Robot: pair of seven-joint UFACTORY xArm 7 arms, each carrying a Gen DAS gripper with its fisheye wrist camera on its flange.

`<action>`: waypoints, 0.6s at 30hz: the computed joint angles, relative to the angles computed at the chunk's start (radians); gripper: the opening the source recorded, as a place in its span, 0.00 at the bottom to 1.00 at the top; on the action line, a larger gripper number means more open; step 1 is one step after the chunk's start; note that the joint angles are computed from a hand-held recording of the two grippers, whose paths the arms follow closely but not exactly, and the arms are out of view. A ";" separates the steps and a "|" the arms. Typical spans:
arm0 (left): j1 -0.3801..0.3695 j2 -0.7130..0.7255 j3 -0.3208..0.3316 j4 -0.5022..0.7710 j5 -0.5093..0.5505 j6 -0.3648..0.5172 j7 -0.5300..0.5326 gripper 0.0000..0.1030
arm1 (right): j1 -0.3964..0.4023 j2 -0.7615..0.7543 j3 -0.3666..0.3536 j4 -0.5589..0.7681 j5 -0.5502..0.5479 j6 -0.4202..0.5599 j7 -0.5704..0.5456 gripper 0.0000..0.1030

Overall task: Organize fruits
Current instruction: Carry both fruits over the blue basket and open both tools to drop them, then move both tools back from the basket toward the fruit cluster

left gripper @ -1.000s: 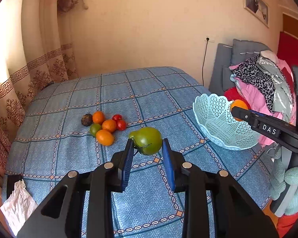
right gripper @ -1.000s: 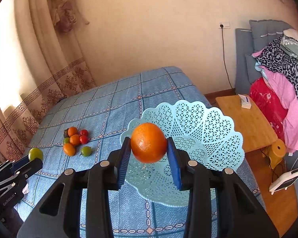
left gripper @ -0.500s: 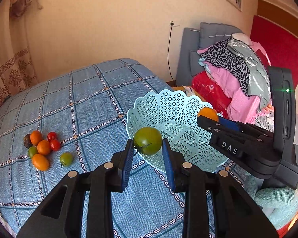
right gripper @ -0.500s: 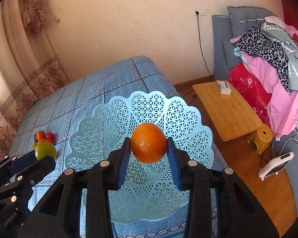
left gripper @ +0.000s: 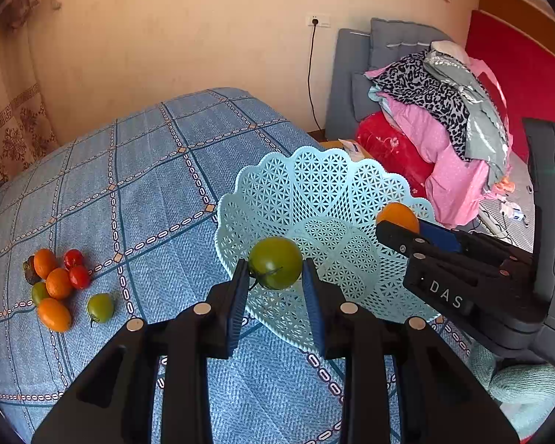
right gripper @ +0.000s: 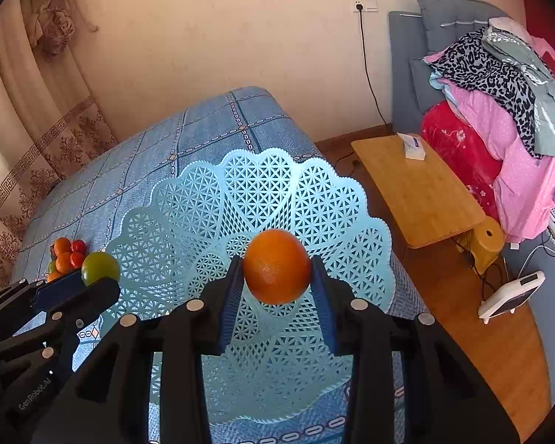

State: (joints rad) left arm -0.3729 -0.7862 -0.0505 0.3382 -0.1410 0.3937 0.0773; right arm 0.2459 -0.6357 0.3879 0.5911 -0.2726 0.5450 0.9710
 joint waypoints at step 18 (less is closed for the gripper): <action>0.053 -0.017 -0.020 -0.002 0.038 0.000 -0.037 0.68 | -0.008 -0.047 0.000 -0.013 0.018 -0.014 0.028 0.63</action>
State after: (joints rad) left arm -0.3196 -0.8036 -0.0709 0.3363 -0.1033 0.3936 0.0407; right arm 0.2380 -0.6825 0.3878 0.5780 -0.2541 0.5310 0.9994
